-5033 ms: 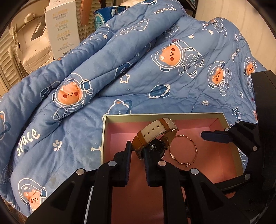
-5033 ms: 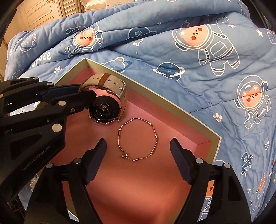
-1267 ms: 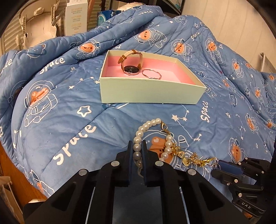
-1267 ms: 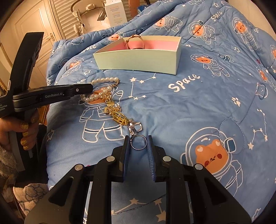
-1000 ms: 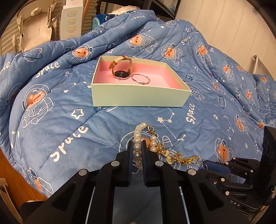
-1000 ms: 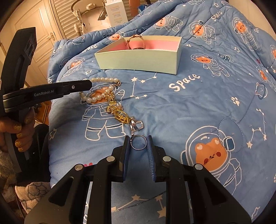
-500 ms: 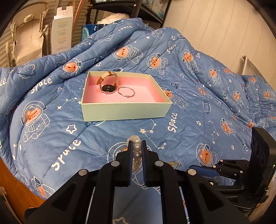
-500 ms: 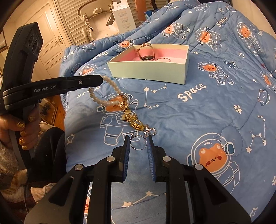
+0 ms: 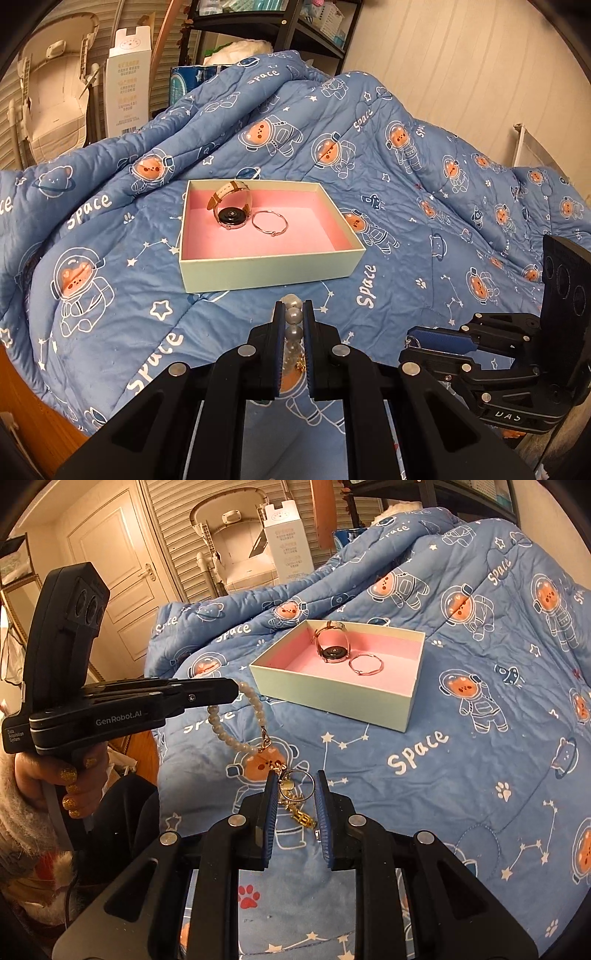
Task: Organize jewelry
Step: 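Lift the pearl bracelet into the box and open the left gripper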
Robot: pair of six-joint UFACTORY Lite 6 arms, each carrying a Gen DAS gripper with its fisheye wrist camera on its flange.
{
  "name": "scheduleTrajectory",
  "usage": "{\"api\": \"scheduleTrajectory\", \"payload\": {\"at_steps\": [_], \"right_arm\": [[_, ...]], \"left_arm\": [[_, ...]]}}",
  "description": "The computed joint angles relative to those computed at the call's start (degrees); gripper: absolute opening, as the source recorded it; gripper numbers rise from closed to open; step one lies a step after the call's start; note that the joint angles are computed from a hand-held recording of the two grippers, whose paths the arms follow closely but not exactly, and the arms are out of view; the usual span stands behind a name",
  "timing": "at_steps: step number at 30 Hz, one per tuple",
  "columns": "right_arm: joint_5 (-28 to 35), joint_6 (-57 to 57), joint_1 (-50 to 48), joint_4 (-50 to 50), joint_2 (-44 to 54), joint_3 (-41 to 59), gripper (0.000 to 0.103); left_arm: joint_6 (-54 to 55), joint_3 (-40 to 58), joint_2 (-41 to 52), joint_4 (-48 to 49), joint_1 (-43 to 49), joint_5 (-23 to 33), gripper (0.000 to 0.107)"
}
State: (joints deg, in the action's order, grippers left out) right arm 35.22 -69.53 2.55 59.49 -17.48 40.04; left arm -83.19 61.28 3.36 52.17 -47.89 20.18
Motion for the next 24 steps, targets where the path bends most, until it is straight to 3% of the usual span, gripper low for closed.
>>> {"api": "scheduleTrajectory", "payload": {"at_steps": [11, 24], "right_arm": [[-0.7, 3.2, 3.0, -2.8, 15.9, 18.3, 0.021], [-2.1, 18.0, 6.6, -17.0, 38.5, 45.0, 0.021]], "left_arm": [[22.6, 14.8, 7.5, -16.1, 7.0, 1.2, 0.009], [52.3, 43.4, 29.2, -44.7, 16.8, 7.5, 0.009]]}}
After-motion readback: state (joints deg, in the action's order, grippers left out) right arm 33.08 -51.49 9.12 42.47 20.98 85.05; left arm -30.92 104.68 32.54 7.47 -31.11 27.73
